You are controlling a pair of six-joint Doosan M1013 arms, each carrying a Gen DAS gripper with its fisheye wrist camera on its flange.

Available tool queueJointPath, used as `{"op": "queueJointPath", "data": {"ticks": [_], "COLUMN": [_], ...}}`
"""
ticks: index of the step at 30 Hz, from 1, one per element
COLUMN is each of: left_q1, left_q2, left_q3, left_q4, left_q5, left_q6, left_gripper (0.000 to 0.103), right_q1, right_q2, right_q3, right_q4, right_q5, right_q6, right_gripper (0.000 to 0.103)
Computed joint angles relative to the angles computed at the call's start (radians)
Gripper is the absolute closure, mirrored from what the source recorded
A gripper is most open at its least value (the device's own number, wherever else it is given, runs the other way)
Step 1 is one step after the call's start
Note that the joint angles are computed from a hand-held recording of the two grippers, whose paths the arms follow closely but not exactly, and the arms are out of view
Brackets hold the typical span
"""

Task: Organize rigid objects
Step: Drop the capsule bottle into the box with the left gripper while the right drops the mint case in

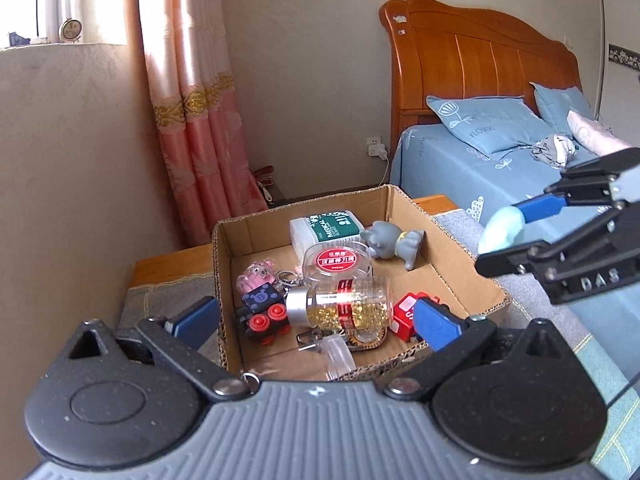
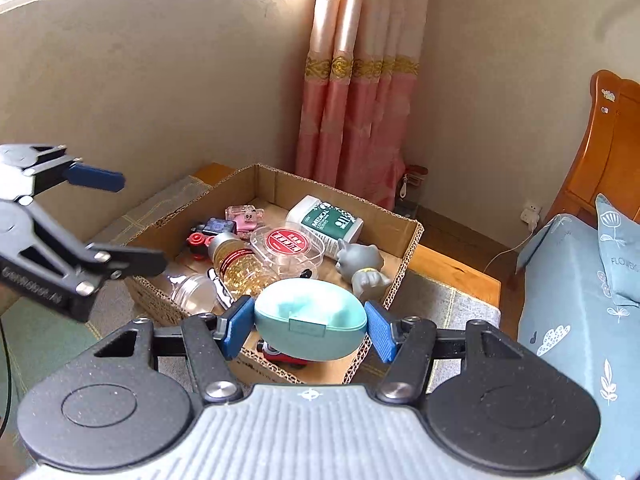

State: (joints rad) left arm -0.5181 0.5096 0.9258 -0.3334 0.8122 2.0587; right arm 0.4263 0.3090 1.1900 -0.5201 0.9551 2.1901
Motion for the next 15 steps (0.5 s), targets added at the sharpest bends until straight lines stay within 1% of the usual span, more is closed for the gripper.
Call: {"op": "queueJointPath", "data": {"ticks": [8,12,15], "left_q1": [0.008,0.01,0.013], "left_q2": [-0.053,-0.062,-0.067], "left_q3": [0.109,0.129,0.138], "left_q4": [0.028,0.05,0.048], "left_q5": [-0.06,-0.079,-0.082], "left_q6": [-0.084,-0.121,-0.132], "left_gripper": [0.001,0.001,0.001], "right_q1": [-0.038,-0.048,-0.045], "right_q2": [0.066,0.098,0.103], "right_q3": [-0.096,-0.137,-0.143], "right_q4": [0.055,0.049,0.029], "right_q5": [0.051,0.087,0.094], "right_q6": [-0.016,0.008,0.035], "right_gripper": [0.038,0.037,0.025]}}
